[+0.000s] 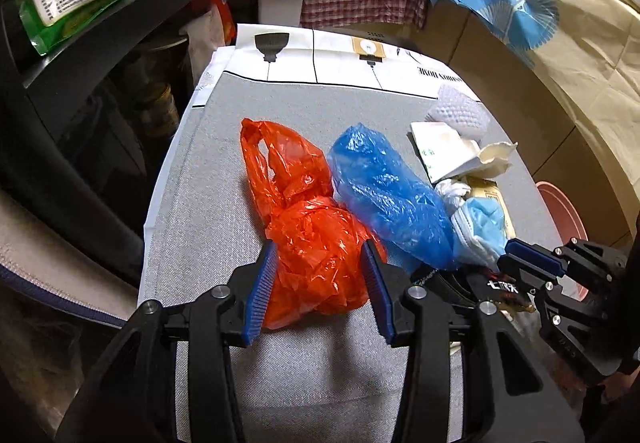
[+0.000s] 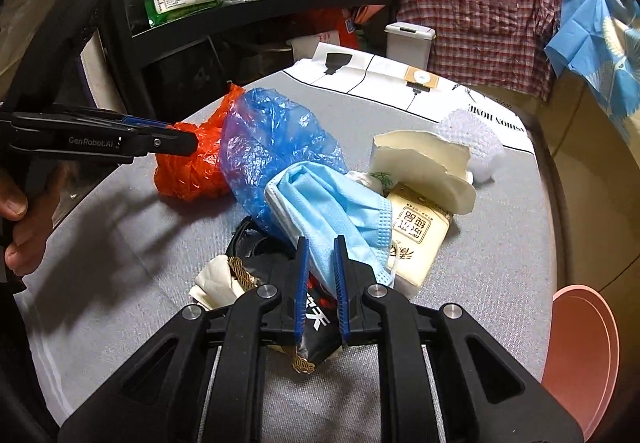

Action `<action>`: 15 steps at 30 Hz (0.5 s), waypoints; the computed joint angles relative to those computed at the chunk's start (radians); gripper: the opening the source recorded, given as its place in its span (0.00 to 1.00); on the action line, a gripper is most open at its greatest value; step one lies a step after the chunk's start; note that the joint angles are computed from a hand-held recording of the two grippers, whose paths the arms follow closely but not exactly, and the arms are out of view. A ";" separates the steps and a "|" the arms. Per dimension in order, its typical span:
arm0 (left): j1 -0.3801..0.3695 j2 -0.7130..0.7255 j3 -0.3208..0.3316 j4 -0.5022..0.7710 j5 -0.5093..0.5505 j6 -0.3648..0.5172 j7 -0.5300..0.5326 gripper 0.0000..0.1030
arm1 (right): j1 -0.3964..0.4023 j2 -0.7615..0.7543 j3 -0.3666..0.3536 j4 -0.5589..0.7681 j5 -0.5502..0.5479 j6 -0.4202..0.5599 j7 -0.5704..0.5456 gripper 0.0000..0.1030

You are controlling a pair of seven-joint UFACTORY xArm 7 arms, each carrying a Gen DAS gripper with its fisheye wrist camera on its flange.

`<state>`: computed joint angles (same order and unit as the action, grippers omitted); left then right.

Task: Collect trash
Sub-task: 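Grasp the blue face mask with the right tool while the left tool grasps the red bag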

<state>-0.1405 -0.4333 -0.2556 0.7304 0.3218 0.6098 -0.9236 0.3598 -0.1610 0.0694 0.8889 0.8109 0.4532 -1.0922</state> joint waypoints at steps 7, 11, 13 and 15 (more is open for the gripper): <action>-0.002 -0.010 -0.008 0.006 0.006 0.023 0.002 0.25 | -0.003 0.003 0.002 -0.004 -0.014 -0.018 -0.002 0.29; -0.003 -0.022 -0.016 0.012 0.018 0.033 -0.004 0.23 | -0.010 0.009 0.005 -0.001 -0.045 -0.018 0.023 0.14; -0.001 -0.028 -0.019 0.017 0.023 0.040 -0.009 0.22 | -0.012 0.010 0.009 -0.008 -0.071 -0.032 0.033 0.07; 0.003 -0.039 -0.022 0.019 0.026 0.045 -0.019 0.22 | -0.007 0.004 0.004 -0.011 -0.063 -0.031 0.024 0.02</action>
